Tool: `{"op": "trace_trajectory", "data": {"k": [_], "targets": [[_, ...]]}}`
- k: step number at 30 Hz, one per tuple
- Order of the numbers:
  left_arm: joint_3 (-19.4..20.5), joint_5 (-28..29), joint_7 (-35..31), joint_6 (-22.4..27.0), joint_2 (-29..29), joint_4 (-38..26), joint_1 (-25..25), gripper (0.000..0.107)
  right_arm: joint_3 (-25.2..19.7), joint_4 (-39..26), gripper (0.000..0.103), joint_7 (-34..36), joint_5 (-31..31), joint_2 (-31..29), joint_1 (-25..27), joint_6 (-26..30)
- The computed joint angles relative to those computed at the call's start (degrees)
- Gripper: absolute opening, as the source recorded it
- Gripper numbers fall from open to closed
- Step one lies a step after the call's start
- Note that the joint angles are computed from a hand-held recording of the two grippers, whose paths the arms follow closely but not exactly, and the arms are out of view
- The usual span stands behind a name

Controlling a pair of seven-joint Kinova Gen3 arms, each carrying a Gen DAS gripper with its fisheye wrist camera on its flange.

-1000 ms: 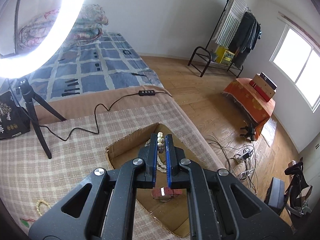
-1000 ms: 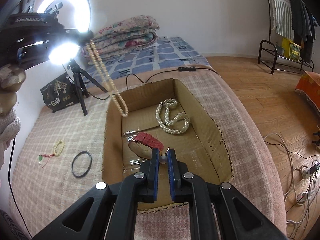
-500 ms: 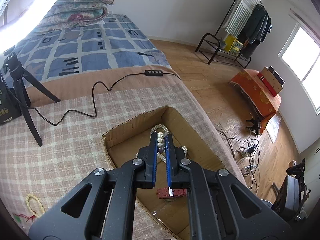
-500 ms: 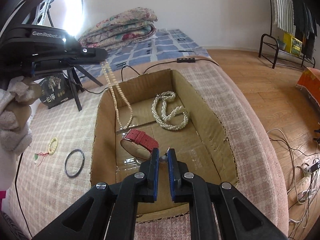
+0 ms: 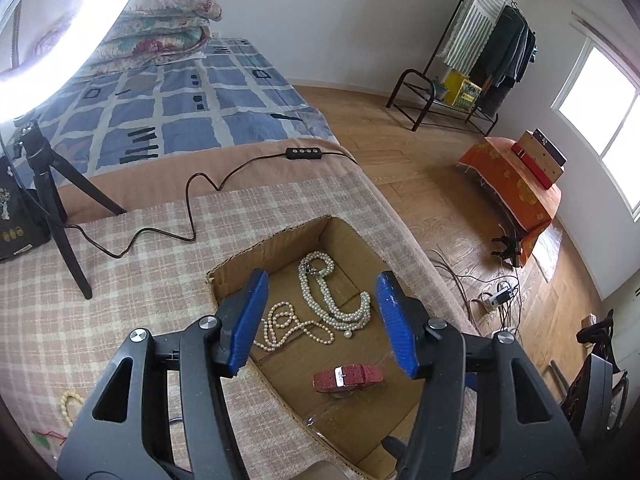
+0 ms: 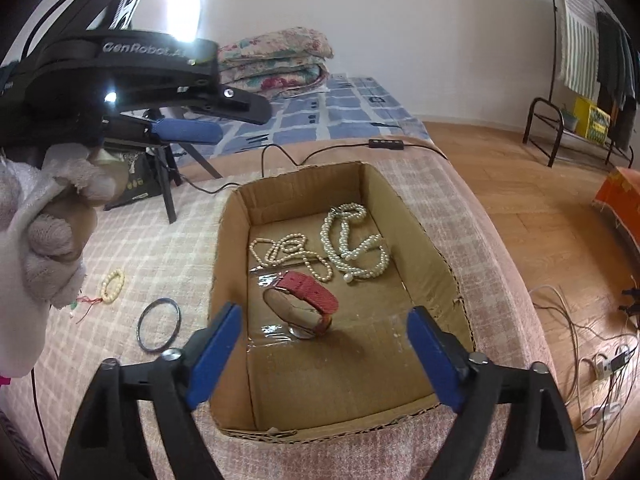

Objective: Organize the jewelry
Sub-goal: 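Move left tool to the green jade pendant while right approaches the black bangle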

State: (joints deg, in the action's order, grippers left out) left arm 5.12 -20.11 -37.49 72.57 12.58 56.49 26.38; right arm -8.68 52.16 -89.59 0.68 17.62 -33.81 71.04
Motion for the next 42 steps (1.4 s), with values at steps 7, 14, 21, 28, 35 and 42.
{"op": "trace_trajectory", "data": {"k": [7,14,21,28,35,42], "targets": [[0.3,-1.7,1.0,1.7,-2.4,1.3,0.5,0.063,-0.1,-1.0,0.097,-0.1,2.6,-0.1,-2.5,1.0],[1.8,-4.0,2.6,3.7,-6.5,3.0,-0.1,0.063,0.0,-2.1,0.100,-1.2,4.9,-1.1,-4.8,1.6],[5.2,-7.8,4.9,7.0,-13.4,7.3,-1.9,0.063,-0.9,-2.3,0.100,-1.8,5.0,-1.7,-6.4,0.3],[8.9,-8.6,7.3,10.8,-22.0,13.3,-7.4,0.063,-1.8,-1.6,0.100,-2.3,5.0,-2.0,-8.6,-3.3],[11.2,-8.0,8.7,14.7,-31.0,19.6,-13.2,0.063,-2.9,-0.8,0.100,-2.1,3.5,-1.8,-10.1,-7.2],[9.5,-2.0,11.0,14.8,-41.2,29.2,-18.0,0.063,-2.7,-5.3,0.100,-3.3,2.3,1.8,-12.5,-3.6]]}}
